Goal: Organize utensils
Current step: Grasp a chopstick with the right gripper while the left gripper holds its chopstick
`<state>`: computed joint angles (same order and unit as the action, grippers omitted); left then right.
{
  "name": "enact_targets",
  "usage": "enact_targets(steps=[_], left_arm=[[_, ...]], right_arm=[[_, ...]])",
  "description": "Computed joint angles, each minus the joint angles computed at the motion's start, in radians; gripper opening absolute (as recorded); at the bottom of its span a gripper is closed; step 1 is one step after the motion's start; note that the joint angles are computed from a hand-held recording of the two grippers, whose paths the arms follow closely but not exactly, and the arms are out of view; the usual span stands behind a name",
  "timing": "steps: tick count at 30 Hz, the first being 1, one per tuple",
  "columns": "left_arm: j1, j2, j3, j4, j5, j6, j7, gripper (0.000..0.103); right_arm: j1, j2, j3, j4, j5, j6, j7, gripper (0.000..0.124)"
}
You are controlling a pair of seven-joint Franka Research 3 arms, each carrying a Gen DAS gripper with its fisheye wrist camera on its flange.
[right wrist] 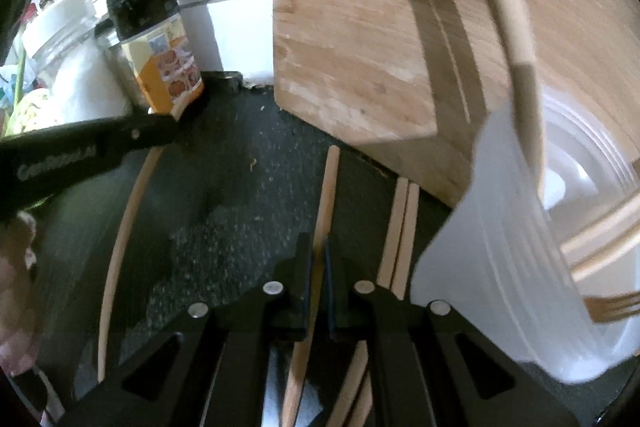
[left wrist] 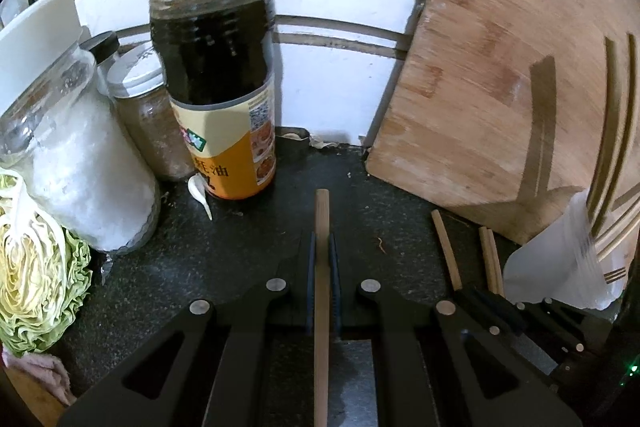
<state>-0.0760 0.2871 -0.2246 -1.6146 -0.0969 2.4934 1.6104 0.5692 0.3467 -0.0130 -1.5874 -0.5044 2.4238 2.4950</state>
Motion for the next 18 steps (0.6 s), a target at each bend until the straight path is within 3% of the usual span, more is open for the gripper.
enact_targets(steps=[10,14,18], left_arm=[[0.01,0.022,0.0,0.037,-0.016,-0.054,0.0,0.006],[0.037,-0.029,-0.024,-0.031,-0.097,0.042,0.069,0.006],[0.074,-0.11,-0.064,-0.119,-0.297,0.155,0.249,0.006]], right_arm=[[0.008,0.027,-0.012,0.017,-0.022,0.028,0.023,0.007],[0.002,-0.021,-0.013,-0.05,-0.024,0.134,0.022,0.007],[0.002,-0.117,-0.025,-0.166,-0.101,0.298,0.089,0.007]])
